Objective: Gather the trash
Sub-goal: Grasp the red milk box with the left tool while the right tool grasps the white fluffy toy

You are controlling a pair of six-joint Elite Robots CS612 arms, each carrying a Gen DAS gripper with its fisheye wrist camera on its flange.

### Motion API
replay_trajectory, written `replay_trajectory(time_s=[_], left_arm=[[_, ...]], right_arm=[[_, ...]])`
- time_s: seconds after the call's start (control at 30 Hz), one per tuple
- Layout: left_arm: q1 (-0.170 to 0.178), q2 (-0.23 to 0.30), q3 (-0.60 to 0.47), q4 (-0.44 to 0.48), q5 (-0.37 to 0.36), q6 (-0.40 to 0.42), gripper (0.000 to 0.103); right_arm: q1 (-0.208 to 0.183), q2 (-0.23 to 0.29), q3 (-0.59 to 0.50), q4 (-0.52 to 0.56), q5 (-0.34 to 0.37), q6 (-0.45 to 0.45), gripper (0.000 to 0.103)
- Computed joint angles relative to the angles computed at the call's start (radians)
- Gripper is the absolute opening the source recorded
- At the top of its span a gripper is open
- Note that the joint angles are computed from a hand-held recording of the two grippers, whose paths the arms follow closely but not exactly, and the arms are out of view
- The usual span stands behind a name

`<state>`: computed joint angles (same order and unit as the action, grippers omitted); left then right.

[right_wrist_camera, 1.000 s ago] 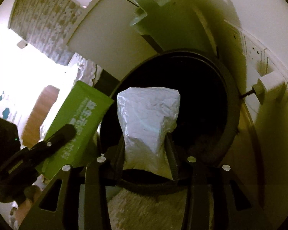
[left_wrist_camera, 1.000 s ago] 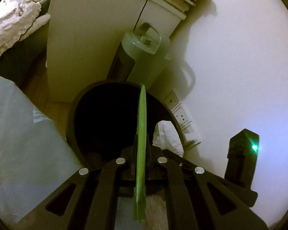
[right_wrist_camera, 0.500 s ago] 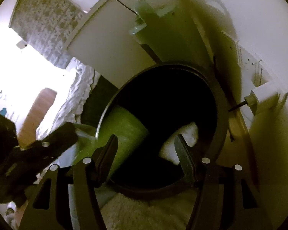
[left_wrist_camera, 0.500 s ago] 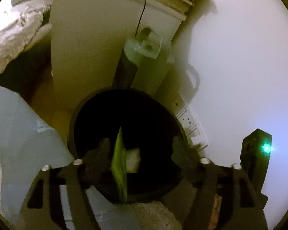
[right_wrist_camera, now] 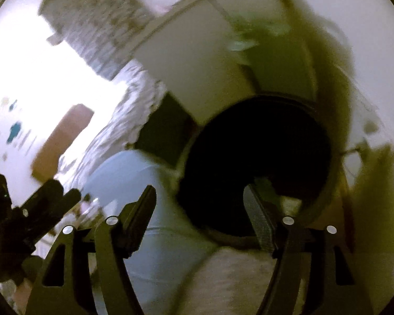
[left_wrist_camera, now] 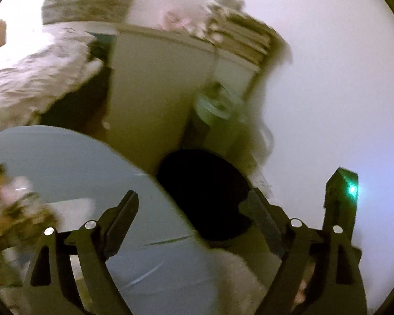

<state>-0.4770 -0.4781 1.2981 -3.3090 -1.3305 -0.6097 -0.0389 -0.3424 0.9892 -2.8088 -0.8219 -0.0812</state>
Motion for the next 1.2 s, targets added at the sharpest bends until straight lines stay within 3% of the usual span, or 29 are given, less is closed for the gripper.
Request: replay_trajectory(time_s=[0.17,0.27,0.4,0.53,0.77,1.1,1.2], left_arm=[[-0.001,-0.099,0.223,-0.089,0.19,-0.11,0.087],[0.003,-0.148,0.342,-0.096,0.295,-0.208,0.087],[0.02,-0.193,0.468,-0.071,0.381,-0.337,0.087],[0.052,-0.207,0.532,-0.046,0.353,-0.405,0.084],[0.098,-0.188,0.539,-0.031,0.259,-0.383,0.067],[0.128,-0.161,0.507,0.007,0.194,-0.363,0.055],[0.126,-0.161,0.502,0.018,0.201,-0.365,0.055]], right_arm=[[0.051,-0.048,0.043,0.073,0.064,-0.177,0.076],[0.089,-0.077,0.069,0.155,0.087,-0.322,0.076],[0.148,-0.112,0.098,0.257,0.077,-0.508,0.079],[0.202,-0.133,0.124,0.266,0.035,-0.604,0.081],[0.284,-0.11,0.079,0.267,-0.112,-0.663,0.081],[0.342,-0.05,0.02,0.182,-0.286,-0.682,0.081],[0.35,-0.043,0.026,0.132,-0.327,-0.704,0.069]])
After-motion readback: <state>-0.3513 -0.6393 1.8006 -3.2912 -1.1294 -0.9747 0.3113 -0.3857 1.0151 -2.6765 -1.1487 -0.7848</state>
